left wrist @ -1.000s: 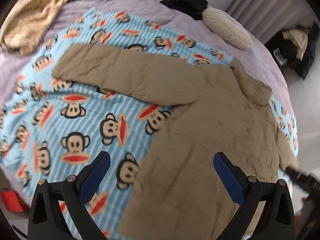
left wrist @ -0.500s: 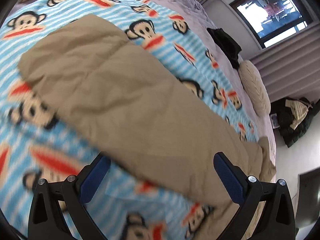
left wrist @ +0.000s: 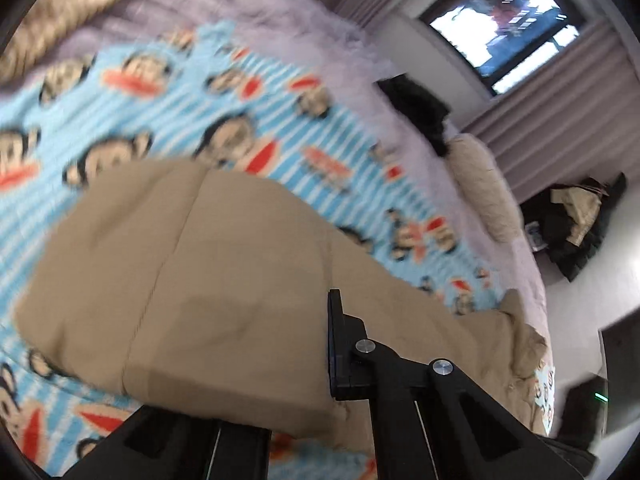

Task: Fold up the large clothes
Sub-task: 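Grasp the jacket sleeve with the left gripper and fold it across the body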

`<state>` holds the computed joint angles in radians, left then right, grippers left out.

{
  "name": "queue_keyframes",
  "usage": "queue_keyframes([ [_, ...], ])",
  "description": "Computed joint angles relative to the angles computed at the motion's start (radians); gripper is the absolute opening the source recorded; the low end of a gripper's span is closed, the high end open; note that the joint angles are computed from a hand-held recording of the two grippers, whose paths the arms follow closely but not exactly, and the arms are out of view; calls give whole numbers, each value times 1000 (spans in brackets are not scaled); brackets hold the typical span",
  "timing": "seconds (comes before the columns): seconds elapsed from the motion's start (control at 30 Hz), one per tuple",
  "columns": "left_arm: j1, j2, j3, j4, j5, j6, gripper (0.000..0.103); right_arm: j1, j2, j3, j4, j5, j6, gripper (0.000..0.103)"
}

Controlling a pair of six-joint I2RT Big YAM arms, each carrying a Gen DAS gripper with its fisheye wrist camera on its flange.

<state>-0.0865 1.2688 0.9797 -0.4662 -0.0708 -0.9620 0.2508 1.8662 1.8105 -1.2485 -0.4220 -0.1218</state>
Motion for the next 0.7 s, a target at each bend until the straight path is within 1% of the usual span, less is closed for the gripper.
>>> queue_keyframes([
  [0.03,-11,-15,12,-5,-12,23,6,8,26,18,-18,-13,9,9],
  [0.07,-23,-28,23,-11,-20,40,6,18,50,21,-13,-29,29,9],
  [0.13,-42,-34,57,-11,-14,83,6,29,74,13,-2,-47,46,8],
  [0.23,-102,11,147,-34,-3,170,6,38,105,-5,31,-81,125,7],
  [0.27,-122,37,183,-40,1,199,6,44,110,-10,42,-74,133,4],
  [0.3,-149,67,226,-43,4,229,6,48,114,-13,45,-68,129,4],
  [0.33,-173,87,256,-45,3,242,6,49,115,-14,41,-72,118,4],
  [0.4,-220,153,345,-46,11,273,6,40,119,3,-10,-106,74,4],
  [0.47,-265,220,432,-65,-7,298,6,7,99,6,-61,-145,32,4],
  [0.53,-314,310,555,-111,-15,317,6,-45,61,-8,-77,-155,-2,4],
  [0.6,-361,405,679,-162,-14,348,6,-111,14,-25,-79,-131,-33,4],
  [0.7,-444,578,893,-283,-73,404,6,-234,-37,-25,-87,-50,-78,6],
])
